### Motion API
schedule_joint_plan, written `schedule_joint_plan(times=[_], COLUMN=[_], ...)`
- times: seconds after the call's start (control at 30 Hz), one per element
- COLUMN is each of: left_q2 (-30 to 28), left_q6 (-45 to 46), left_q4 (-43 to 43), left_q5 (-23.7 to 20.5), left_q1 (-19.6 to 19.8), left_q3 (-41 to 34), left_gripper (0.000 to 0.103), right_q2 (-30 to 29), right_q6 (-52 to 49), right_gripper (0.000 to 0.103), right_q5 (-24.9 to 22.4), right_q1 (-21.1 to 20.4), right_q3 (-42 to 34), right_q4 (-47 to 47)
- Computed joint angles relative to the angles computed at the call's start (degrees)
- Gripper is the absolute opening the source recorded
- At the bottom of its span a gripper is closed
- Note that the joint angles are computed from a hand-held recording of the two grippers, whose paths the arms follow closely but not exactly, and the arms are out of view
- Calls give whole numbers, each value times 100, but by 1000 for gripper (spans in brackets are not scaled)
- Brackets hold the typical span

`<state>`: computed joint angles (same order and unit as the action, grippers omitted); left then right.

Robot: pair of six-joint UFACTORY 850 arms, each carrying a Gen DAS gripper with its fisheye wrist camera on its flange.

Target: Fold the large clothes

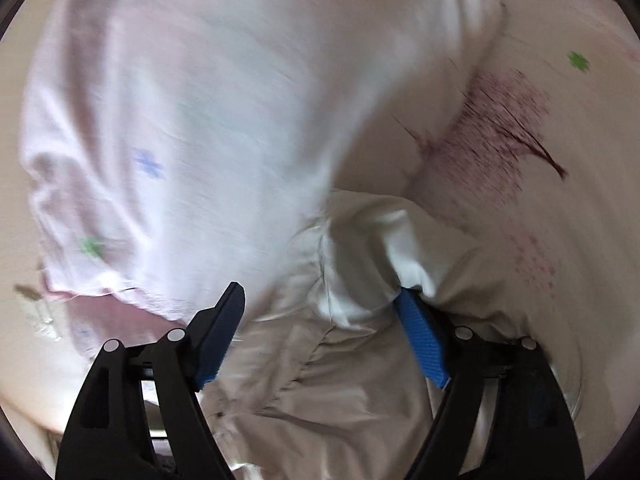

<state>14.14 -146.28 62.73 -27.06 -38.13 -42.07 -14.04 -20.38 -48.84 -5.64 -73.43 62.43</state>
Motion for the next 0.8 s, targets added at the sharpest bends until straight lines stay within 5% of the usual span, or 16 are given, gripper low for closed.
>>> schedule_joint_plan(times=[0.07,0.13,0.33,0.53,0.67,0.8], left_q2=[273,465,173,-777,-1441,-1792], left_q6=[-841,-976,936,2214,3333,3980], left_q4=[778,1067,414,42,-597,-1248], left_q5=[-24,-530,-1773,-1387,-1635,-1546], left_q1=[-59,-285,-1231,-1719,-1722,-1376], left_q3=[214,261,-425,-1255,-1830,-2090], left_gripper=[72,76,77,76,74,70], right_q2=[91,283,1363,1942,2033,1499], right_q6=[-437,-839,-2586,-3081,-2638,-1186], right_gripper=[79,79,58,25,22,22], right_q5=[-35,35,1087,616,1093,1368], right_q1=[-103,-166,384,992,1525,1860], right_q3=[52,121,722,1254,1406,1094], right_q4=[213,143,-871,-1549,-2433,-3733])
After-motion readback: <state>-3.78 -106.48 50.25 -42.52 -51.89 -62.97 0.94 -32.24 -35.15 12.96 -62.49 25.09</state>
